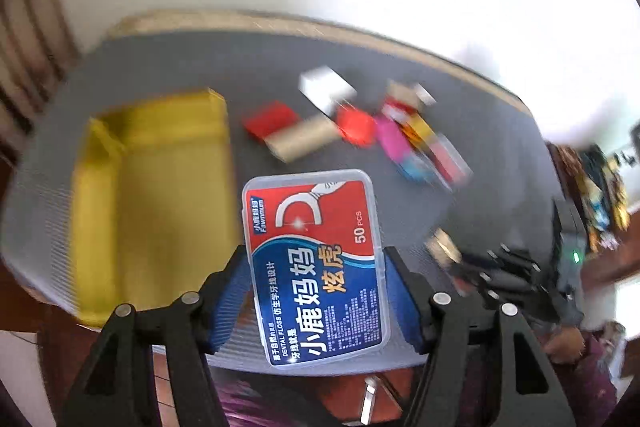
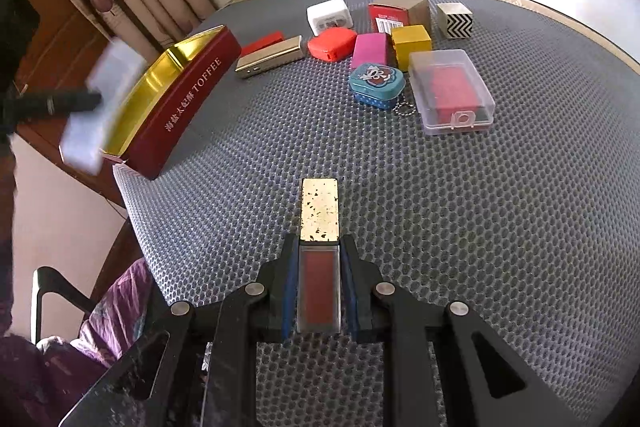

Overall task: Organize rigid objects
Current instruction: 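Carry the floss box into the gold tin with the left tool and release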

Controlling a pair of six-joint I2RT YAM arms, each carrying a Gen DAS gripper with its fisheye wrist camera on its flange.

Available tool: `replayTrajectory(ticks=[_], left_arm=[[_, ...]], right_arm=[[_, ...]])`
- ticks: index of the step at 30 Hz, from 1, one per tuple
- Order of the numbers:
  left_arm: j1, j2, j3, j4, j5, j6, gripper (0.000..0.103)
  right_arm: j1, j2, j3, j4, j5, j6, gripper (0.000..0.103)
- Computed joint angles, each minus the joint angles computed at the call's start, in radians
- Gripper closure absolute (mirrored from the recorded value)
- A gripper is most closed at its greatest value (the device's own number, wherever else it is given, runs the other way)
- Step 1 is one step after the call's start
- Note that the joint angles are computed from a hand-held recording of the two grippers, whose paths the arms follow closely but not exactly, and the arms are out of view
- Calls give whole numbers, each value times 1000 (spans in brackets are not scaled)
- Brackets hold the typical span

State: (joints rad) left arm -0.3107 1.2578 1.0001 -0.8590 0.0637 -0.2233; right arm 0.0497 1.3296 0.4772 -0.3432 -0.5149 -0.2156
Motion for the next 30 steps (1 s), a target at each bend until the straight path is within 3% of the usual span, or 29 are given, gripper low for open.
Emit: replayTrajectory(ticks=[5,10,22,27,30], left_arm=[[282,132,96,0,11,180,37],[390,315,145,82,-24,275,37],[388,527,175,260,-176,344,35],[354,491,114,339,-278,396,35],[365,407,46,394,-271,404,35]], right_arm=[[60,1,4,23,46,64,84],[126,16,21,35,99,114,84],[163,72,68,21,135,155,84],[136,98,83,19,104,166,84],[138,89,79,16,109,175,84]])
